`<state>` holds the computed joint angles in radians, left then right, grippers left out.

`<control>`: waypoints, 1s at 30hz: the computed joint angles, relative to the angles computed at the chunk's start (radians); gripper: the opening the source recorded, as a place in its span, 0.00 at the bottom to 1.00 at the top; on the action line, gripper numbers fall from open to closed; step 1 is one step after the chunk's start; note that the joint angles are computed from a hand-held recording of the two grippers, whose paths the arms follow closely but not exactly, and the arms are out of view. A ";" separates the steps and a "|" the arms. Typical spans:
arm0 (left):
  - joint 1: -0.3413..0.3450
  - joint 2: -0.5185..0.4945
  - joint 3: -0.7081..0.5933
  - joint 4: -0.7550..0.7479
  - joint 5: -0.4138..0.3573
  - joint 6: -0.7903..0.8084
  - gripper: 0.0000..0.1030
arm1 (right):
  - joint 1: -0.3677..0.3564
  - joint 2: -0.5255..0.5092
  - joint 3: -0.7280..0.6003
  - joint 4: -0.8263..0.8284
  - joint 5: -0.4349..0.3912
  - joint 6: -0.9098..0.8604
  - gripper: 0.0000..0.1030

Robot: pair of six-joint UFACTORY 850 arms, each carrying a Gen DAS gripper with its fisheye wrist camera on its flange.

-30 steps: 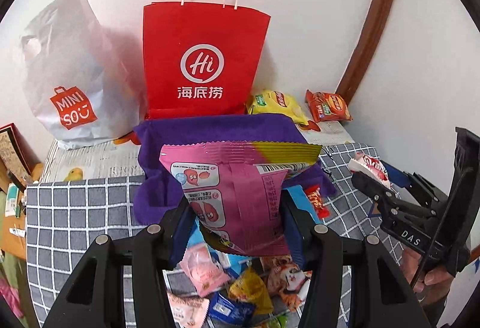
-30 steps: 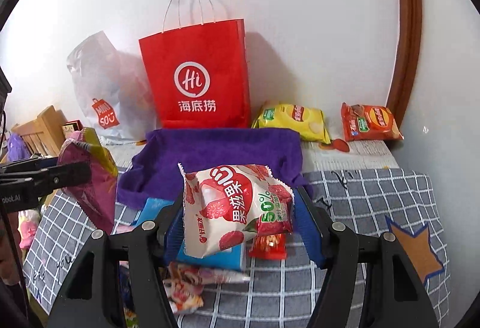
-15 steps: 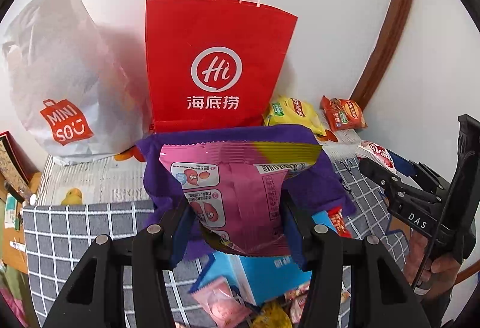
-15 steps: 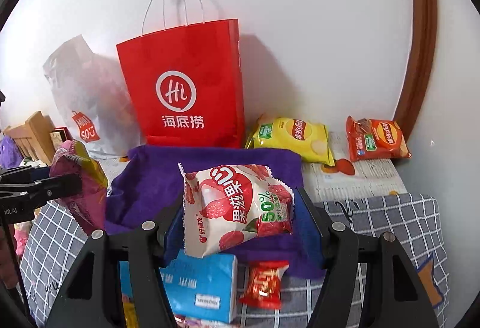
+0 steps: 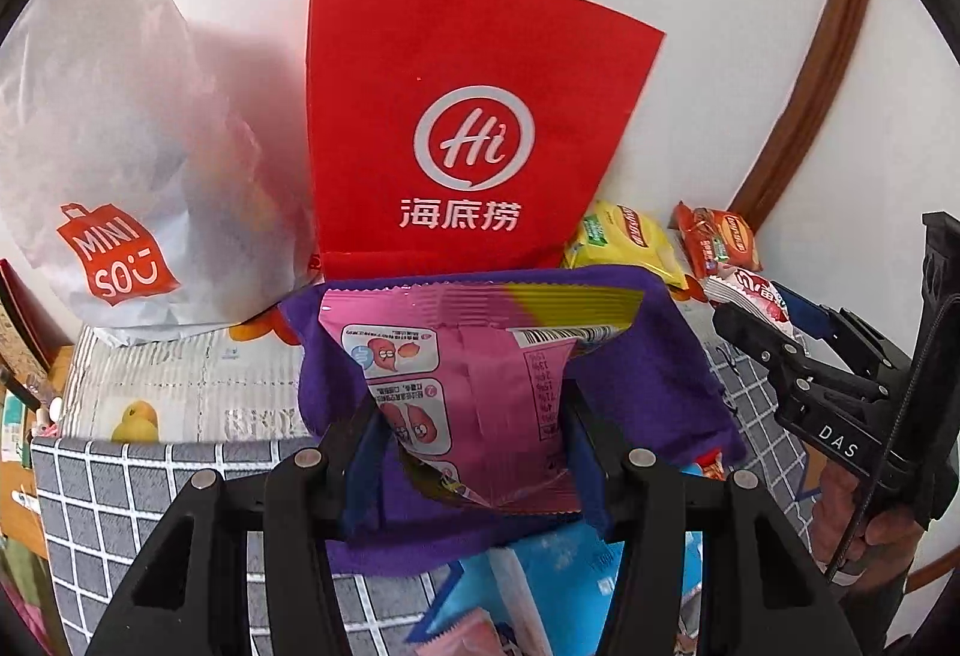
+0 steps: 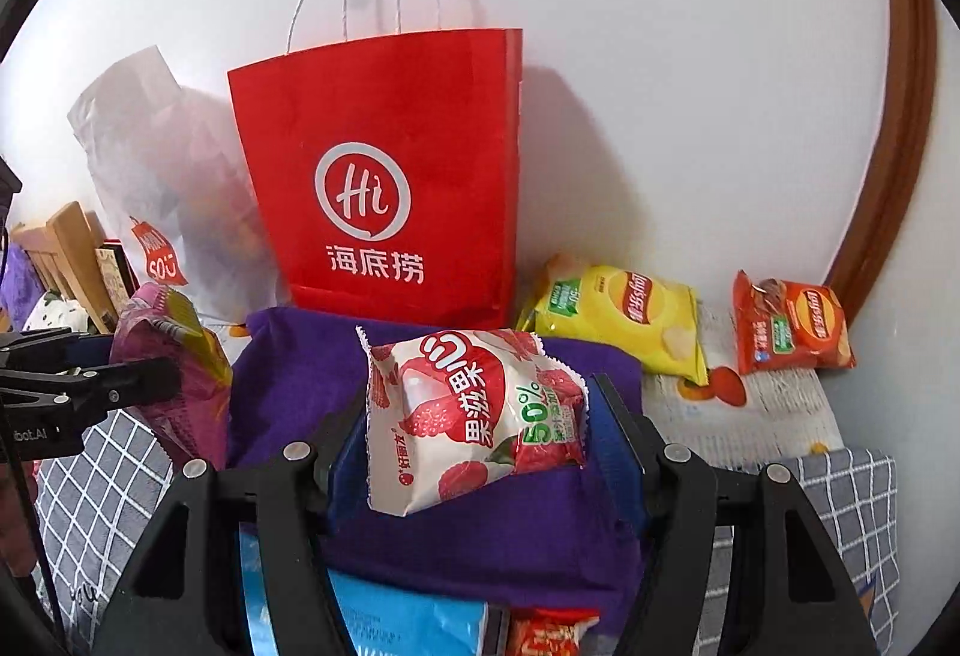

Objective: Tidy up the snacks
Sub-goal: 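Carry both held bags up onto the purple towel by the red bag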

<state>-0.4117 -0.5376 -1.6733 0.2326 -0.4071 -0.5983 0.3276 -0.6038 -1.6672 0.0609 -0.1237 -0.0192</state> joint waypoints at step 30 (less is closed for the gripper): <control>0.079 -0.236 -0.244 -0.166 -0.121 0.133 0.50 | -0.026 -0.349 -0.455 0.001 -0.256 -0.081 0.63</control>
<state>-0.3329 -0.7741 -1.9176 0.0667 -0.5282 -0.4655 0.3014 -0.9523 -2.1226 0.0615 -0.3792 -0.1001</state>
